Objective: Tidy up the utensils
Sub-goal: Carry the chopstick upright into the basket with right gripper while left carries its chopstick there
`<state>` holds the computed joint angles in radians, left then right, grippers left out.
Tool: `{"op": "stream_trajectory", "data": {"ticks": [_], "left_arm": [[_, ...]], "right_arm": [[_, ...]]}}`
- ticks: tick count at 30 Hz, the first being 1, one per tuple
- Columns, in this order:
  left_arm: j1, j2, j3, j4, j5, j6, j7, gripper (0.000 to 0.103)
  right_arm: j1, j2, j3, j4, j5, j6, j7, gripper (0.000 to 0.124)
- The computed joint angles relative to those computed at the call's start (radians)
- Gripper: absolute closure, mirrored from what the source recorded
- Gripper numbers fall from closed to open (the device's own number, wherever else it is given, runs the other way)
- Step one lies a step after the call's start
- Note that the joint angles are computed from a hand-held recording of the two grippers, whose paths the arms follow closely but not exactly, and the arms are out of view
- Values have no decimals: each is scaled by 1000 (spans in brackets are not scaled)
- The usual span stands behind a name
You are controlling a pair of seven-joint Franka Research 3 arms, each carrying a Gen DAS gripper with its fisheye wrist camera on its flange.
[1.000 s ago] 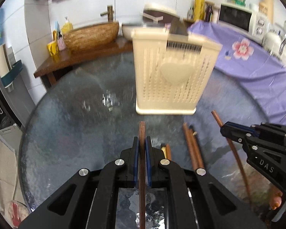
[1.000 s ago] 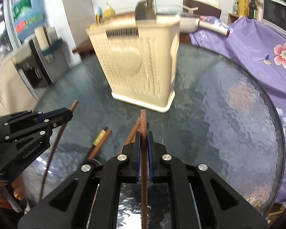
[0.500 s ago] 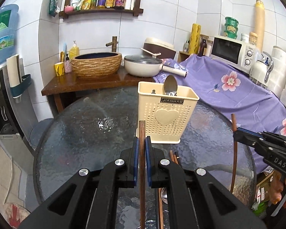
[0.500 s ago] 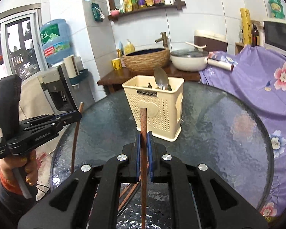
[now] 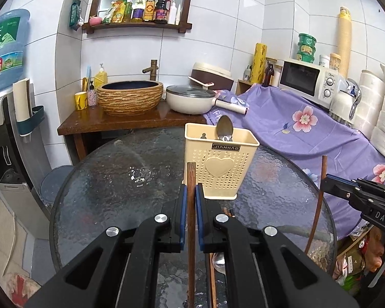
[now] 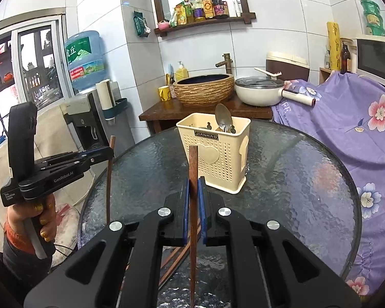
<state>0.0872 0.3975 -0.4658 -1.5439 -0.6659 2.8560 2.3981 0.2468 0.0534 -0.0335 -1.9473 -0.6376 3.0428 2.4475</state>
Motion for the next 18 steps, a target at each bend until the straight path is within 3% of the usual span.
{"op": "stream_trajectory", "data": {"ticks": [5,18], "left_arm": [[17,-6,-23,5,-34,17,35,96],[15,6,-42,36,-58,50,76,96]], "right_arm": [[-4,-13,-2,11,-47,12,31,116],[0,8,4,76,-13,-41,-59,117]]}}
